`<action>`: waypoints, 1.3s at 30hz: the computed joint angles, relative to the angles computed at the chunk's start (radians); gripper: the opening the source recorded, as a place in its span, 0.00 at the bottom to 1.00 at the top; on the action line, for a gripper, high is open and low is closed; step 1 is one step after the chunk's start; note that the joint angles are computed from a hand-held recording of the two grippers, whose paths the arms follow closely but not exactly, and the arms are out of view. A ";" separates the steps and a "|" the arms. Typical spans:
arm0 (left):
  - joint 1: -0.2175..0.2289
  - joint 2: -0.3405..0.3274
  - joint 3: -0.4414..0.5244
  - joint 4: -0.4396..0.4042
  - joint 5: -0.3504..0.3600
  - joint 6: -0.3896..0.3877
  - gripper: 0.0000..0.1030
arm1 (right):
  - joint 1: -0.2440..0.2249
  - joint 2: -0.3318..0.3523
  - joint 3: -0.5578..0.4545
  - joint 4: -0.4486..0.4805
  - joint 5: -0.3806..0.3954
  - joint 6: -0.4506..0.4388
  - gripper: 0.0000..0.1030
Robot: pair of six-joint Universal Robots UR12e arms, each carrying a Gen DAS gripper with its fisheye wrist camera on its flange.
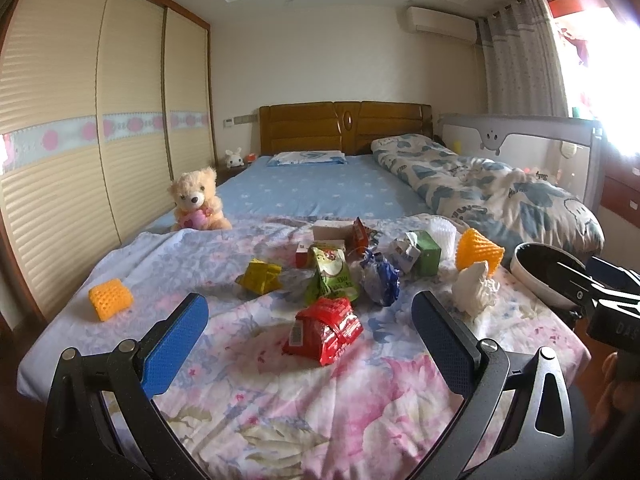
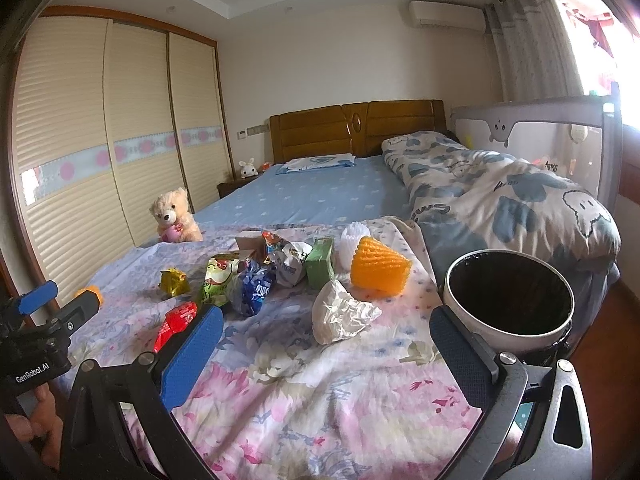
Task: Collect trash
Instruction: 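Grasp the red snack bag with the left tool while the right tool grasps the white tissue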
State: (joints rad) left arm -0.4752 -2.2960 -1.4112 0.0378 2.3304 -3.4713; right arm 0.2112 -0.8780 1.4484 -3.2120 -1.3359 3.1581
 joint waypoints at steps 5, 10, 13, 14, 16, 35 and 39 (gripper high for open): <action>0.003 0.002 -0.001 -0.015 -0.010 -0.013 1.00 | -0.002 0.002 -0.009 0.028 0.011 0.009 1.00; 0.020 0.008 -0.002 -0.095 -0.057 -0.074 1.00 | -0.001 0.010 -0.031 0.092 0.018 0.001 1.00; 0.034 0.007 0.009 -0.165 -0.089 -0.102 1.00 | -0.001 0.021 -0.053 0.135 0.014 -0.001 1.00; 0.039 0.004 0.017 -0.190 -0.102 -0.110 1.00 | -0.002 0.027 -0.064 0.155 0.015 0.004 1.00; 0.048 -0.004 0.033 -0.232 -0.119 -0.122 1.00 | -0.003 0.040 -0.087 0.193 0.013 0.010 1.00; 0.119 -0.044 0.112 -0.440 -0.337 -0.218 0.62 | -0.002 0.173 -0.327 0.550 0.034 0.029 0.73; 0.131 -0.045 0.106 -0.415 -0.434 -0.213 0.27 | -0.010 0.182 -0.342 0.572 0.096 0.031 0.55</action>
State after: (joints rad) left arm -0.3441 -2.3405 -1.3049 -0.3767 1.8966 -3.6846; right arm 0.2017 -0.6958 1.1065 -2.6399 -1.2395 3.1888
